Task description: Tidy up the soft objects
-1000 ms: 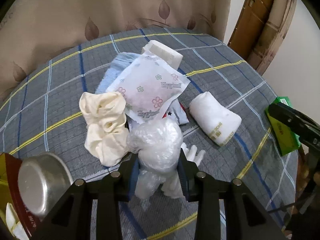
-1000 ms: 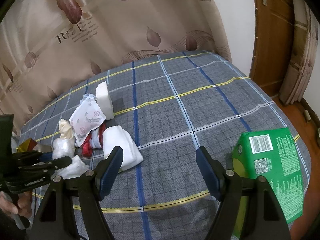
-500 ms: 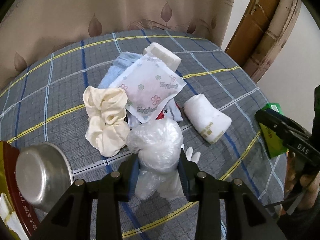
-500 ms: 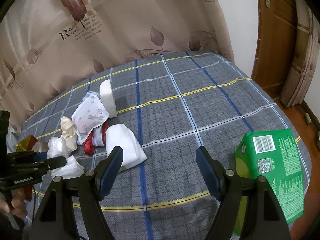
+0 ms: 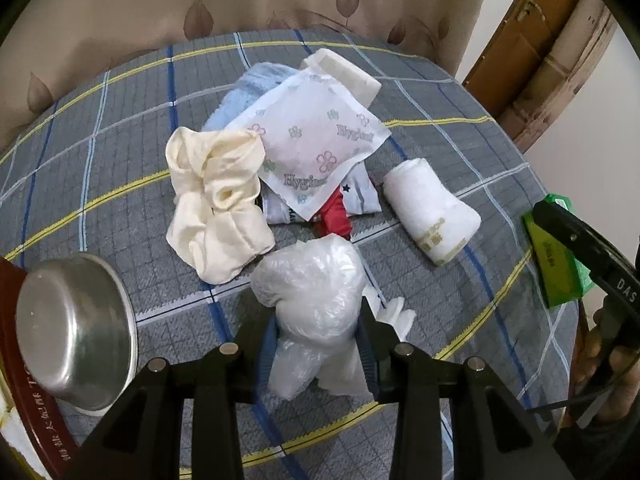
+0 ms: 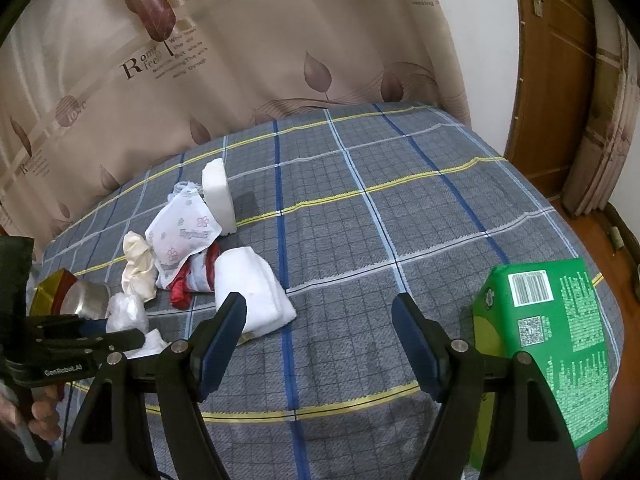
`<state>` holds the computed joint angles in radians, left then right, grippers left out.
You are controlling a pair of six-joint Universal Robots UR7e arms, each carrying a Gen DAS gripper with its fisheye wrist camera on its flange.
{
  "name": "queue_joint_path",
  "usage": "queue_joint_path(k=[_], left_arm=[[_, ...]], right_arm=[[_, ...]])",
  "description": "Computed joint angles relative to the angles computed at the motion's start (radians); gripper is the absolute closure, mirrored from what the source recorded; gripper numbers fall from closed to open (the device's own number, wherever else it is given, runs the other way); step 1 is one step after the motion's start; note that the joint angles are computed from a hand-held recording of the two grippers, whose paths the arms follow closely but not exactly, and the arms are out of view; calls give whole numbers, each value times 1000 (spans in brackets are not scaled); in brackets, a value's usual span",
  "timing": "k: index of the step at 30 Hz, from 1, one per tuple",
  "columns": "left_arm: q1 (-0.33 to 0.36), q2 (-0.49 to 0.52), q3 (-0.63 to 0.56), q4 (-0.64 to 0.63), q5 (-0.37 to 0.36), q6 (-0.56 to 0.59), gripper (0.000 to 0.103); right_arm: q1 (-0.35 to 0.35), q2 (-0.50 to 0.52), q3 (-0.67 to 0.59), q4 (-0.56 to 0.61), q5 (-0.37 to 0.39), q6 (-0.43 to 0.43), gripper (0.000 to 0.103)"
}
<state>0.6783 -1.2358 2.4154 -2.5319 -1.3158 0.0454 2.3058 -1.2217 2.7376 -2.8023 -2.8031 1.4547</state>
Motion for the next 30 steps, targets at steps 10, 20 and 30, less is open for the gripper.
queue_joint_path(k=[10,20,30], left_arm=[[22,4,-20,20,-8,-24,66],[44,4,-44,29,1,-58,66],[70,-3,-49,-13,-2,-90,59]], right_arm=[[2,-3,-1,-1,3,-5,30],[2,0,-1,-4,5,-7,30],[2,14,1,-40,7,-26,30]])
